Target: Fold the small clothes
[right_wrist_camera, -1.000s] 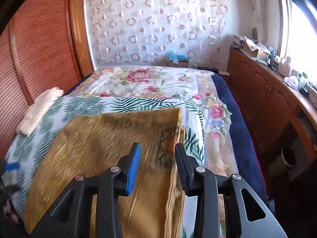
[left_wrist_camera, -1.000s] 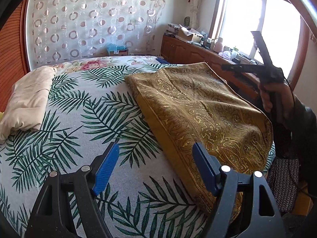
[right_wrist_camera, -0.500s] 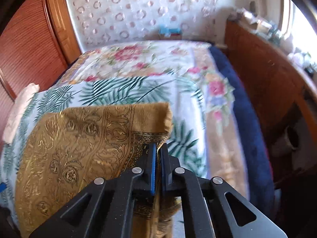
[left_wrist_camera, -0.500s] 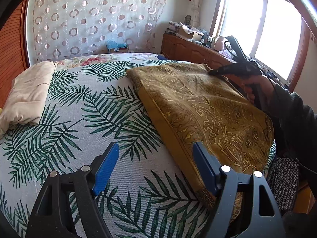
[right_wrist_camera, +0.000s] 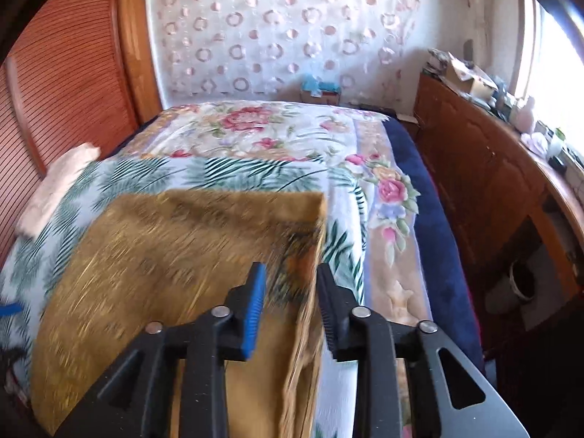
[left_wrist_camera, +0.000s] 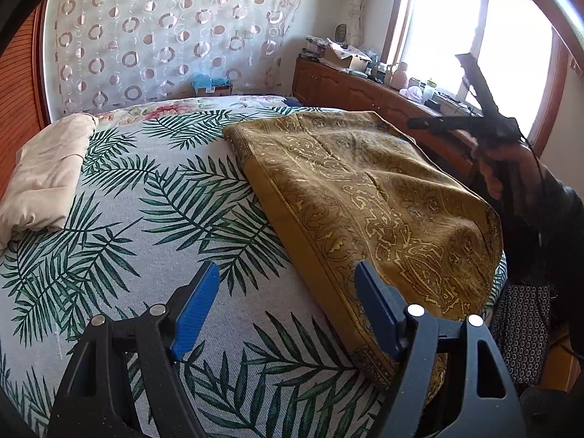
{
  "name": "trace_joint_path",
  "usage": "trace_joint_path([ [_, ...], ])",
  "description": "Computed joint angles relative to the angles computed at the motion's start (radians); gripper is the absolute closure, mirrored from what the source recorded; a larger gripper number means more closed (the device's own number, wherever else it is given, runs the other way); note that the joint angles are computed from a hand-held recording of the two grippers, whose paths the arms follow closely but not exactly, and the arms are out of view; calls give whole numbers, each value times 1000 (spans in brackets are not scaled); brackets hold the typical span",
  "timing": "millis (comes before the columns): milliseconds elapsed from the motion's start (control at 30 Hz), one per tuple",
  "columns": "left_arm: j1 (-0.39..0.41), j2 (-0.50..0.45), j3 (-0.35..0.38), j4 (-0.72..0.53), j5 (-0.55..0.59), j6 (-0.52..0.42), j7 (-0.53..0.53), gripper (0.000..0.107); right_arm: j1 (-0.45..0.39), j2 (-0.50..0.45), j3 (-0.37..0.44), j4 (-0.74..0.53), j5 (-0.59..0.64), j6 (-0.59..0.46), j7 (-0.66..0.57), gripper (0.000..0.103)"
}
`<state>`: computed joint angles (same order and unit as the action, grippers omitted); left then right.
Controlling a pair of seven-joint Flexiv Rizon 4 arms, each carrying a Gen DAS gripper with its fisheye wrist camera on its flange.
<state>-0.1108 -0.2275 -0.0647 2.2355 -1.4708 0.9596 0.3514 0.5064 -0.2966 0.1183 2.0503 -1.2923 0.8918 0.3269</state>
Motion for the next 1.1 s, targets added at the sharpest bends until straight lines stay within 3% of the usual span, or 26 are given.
trace_joint_path([
  [167, -4, 6, 0, 9, 8, -2, 2, 30, 46, 45, 50, 81, -18, -38, 65, 56],
  [400, -3, 21, 6, 36, 71, -34, -13, 31, 109, 90, 119, 164, 84, -98, 127, 55],
  [500, 6, 31, 13, 51, 136, -73, -42, 48, 130, 101, 135, 180, 104, -109, 159, 54],
  [667, 13, 35, 16, 67, 203, -79, -77, 64, 138, 92, 135, 181, 141, -88, 156, 54],
  [833, 19, 48, 17, 83, 225, -75, -76, 69, 134, 93, 127, 197, 115, -26, 176, 54],
  [1100, 49, 71, 37, 107, 290, -135, -97, 70, 130, 115, 132, 220, 73, -36, 194, 54],
])
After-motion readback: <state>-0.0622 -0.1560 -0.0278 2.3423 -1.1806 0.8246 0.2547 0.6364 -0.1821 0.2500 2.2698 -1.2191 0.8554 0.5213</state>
